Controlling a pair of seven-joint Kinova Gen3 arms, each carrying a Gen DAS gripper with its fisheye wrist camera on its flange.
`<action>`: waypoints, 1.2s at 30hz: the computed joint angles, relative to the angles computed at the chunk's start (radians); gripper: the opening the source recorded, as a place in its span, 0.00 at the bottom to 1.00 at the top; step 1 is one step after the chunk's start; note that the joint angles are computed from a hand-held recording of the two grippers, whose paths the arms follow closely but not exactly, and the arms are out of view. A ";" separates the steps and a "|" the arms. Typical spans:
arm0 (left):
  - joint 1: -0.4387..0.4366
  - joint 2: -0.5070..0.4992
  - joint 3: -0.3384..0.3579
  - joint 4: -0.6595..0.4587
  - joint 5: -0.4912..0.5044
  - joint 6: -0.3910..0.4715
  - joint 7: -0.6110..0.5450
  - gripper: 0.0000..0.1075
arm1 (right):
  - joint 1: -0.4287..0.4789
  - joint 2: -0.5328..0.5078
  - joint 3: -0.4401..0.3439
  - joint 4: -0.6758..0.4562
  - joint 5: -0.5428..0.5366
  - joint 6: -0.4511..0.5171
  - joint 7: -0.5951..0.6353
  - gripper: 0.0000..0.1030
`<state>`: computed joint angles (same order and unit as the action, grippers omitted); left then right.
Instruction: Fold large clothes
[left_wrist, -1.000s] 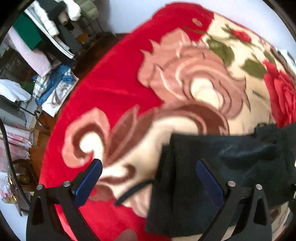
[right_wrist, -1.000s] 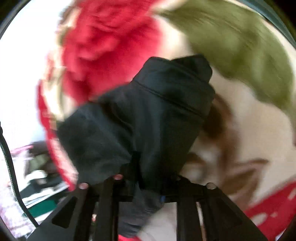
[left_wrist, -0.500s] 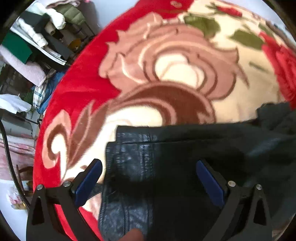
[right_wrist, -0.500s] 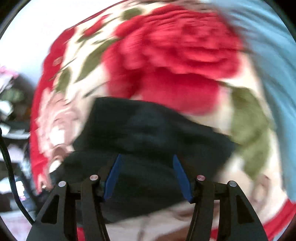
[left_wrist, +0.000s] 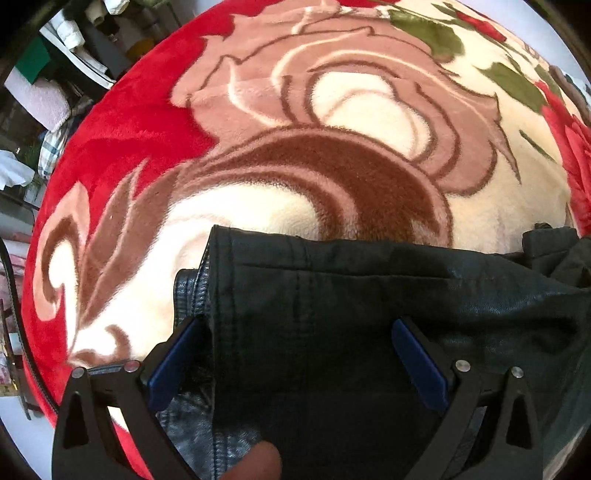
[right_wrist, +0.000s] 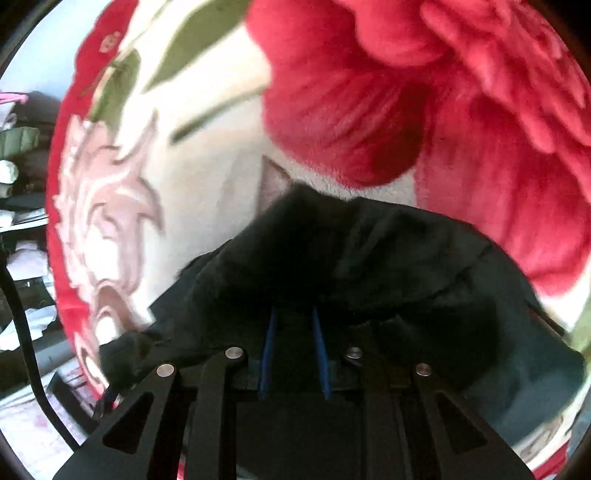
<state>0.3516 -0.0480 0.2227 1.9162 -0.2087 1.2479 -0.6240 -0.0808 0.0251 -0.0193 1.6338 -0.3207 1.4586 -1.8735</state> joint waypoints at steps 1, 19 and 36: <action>-0.006 -0.007 -0.008 -0.011 0.013 0.010 -0.013 0.96 | -0.004 -0.042 -0.010 -0.009 0.008 0.006 -0.001 0.21; 0.141 0.022 0.111 -0.228 -0.004 0.192 0.136 0.96 | -0.095 -0.362 0.173 0.241 -0.101 -0.079 -0.071 0.70; 0.189 0.101 0.044 -0.155 0.070 0.053 0.145 0.96 | 0.106 -0.502 0.900 0.699 -0.273 -0.263 0.463 0.72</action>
<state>0.5402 0.0529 0.2666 1.7612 -0.1392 1.3012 -0.4795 0.0250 -0.4774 0.8805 2.3325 -0.5934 1.1959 -1.4101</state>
